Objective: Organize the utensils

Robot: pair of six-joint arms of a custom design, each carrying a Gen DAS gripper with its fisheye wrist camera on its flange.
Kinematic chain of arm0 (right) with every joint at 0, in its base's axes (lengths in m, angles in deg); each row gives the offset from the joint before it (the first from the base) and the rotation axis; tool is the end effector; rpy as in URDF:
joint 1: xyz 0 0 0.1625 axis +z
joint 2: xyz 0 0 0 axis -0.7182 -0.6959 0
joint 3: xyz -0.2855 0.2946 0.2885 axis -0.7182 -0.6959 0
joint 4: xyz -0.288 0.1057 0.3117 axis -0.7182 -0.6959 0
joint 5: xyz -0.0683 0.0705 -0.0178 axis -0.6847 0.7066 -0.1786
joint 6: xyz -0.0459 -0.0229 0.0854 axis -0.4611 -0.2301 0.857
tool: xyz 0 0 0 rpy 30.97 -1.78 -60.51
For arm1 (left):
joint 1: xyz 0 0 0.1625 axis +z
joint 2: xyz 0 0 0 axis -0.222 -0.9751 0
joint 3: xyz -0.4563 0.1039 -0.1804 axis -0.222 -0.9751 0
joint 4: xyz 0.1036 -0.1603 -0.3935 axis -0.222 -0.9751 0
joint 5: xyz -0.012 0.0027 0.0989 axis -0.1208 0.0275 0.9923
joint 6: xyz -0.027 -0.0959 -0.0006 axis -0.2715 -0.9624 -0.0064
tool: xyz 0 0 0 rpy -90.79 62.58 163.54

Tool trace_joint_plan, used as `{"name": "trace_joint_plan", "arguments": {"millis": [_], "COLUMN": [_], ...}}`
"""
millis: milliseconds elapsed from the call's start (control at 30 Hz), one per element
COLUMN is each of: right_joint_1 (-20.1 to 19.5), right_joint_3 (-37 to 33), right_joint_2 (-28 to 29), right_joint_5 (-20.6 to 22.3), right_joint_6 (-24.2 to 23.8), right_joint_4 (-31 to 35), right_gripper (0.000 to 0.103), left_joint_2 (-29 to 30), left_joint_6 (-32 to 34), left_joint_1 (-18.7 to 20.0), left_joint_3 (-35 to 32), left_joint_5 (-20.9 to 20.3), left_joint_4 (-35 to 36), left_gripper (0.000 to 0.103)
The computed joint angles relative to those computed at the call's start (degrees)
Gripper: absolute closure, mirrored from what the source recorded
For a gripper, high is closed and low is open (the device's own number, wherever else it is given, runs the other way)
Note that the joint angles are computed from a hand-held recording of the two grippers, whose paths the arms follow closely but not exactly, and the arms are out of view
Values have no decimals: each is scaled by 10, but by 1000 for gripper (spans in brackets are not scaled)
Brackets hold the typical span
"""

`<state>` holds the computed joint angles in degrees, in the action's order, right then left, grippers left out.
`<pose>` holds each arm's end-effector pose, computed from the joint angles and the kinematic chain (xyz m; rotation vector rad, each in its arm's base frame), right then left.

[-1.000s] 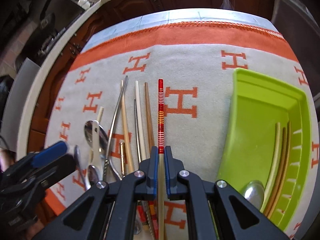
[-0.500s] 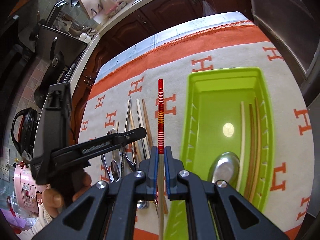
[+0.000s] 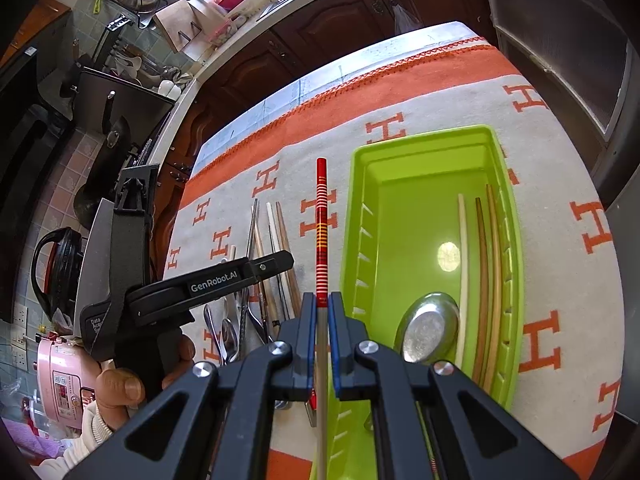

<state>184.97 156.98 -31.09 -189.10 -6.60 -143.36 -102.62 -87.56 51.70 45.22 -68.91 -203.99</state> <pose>0.3501 -0.2093 0.1499 -0.4773 -2.7037 0.9036 -0.2098 -0.3803 0.2134 0.5100 2.6775 -0.0075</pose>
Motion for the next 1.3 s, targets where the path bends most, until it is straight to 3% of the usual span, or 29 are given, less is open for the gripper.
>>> {"name": "trace_joint_plan", "arguments": {"millis": [267,433,567,733,900,1067,1300], "right_joint_1": [8,19,25,44,76,80,59], "right_joint_3": [12,12,21,28,23,20,17], "right_joint_2": [-6,-10,-12,-33,-73,-94,-85], "right_joint_5": [-7,-19,-22,-35,-66,-76,-79], "right_joint_6": [17,33,49,82,141,193,194], "right_joint_4": [-10,8,5,24,113,195,238], "right_gripper": [97,97,97,98,97,97,97], "left_joint_2": [32,40,42,9,-38,-52,-23], "left_joint_6": [-13,-10,-8,-1,19,23,17], "left_joint_1": [-11,-48,-74,-69,-75,-94,-136], "left_joint_3": [0,22,47,38,12,0,18], "left_joint_5": [22,70,101,39,-50,-122,-143], "left_joint_4": [9,-8,-38,-30,2,12,-12], "left_gripper": [89,89,97,99,99,99,99]}}
